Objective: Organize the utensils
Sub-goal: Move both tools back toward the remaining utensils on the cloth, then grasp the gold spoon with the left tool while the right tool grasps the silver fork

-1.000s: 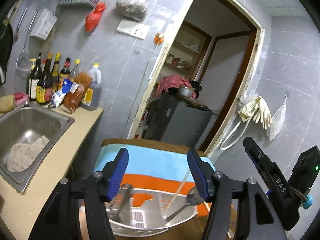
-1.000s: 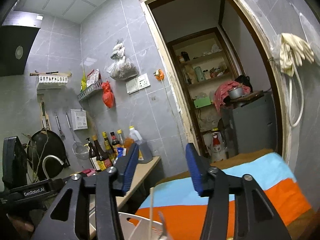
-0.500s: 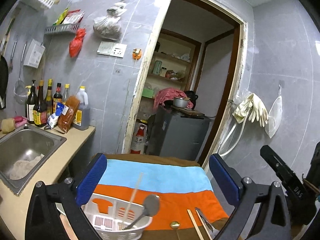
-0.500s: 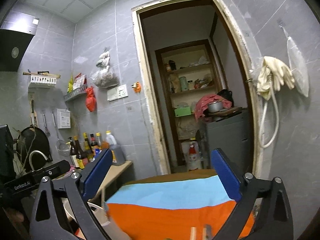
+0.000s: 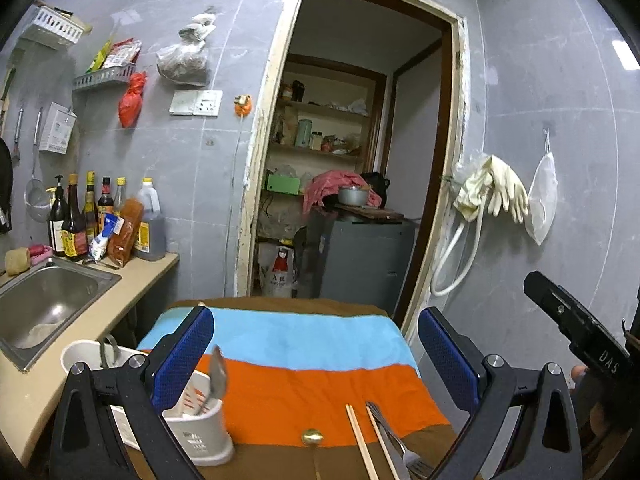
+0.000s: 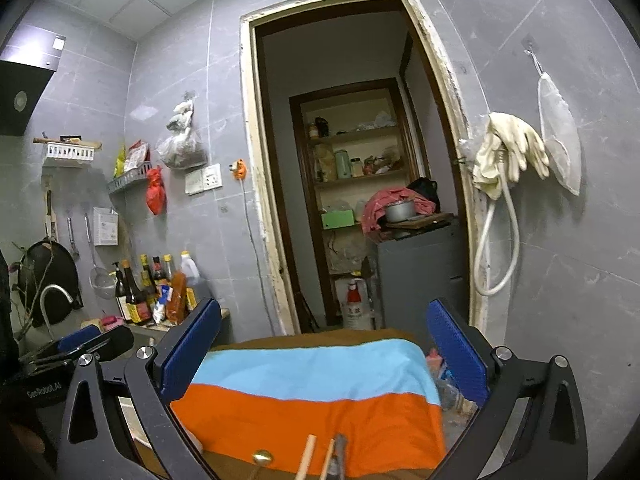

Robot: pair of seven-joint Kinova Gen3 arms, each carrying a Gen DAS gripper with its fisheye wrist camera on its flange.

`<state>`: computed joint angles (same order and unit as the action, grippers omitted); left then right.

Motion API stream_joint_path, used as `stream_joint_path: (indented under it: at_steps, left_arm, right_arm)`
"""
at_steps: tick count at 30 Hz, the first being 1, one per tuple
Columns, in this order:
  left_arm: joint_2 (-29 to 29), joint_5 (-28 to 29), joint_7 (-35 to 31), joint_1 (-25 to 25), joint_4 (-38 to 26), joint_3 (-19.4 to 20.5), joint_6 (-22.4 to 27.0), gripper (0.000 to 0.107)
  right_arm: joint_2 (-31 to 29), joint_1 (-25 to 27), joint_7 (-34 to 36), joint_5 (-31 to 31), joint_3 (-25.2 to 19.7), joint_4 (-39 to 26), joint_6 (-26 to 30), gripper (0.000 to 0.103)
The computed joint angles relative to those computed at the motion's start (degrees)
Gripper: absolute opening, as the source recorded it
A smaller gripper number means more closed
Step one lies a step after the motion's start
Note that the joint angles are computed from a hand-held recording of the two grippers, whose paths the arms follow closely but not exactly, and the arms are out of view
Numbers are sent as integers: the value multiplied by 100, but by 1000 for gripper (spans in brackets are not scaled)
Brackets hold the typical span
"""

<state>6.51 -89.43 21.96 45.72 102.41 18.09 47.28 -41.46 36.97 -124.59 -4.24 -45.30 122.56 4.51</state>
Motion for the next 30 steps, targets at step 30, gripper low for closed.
stream_joint_path:
  at_steps: [30]
  left_arm:
    - [1270,2605,-1748,459,-763,-1020,-977,102]
  right_arm:
    - [2981,-1947,1011,318,1429,879,-540,82]
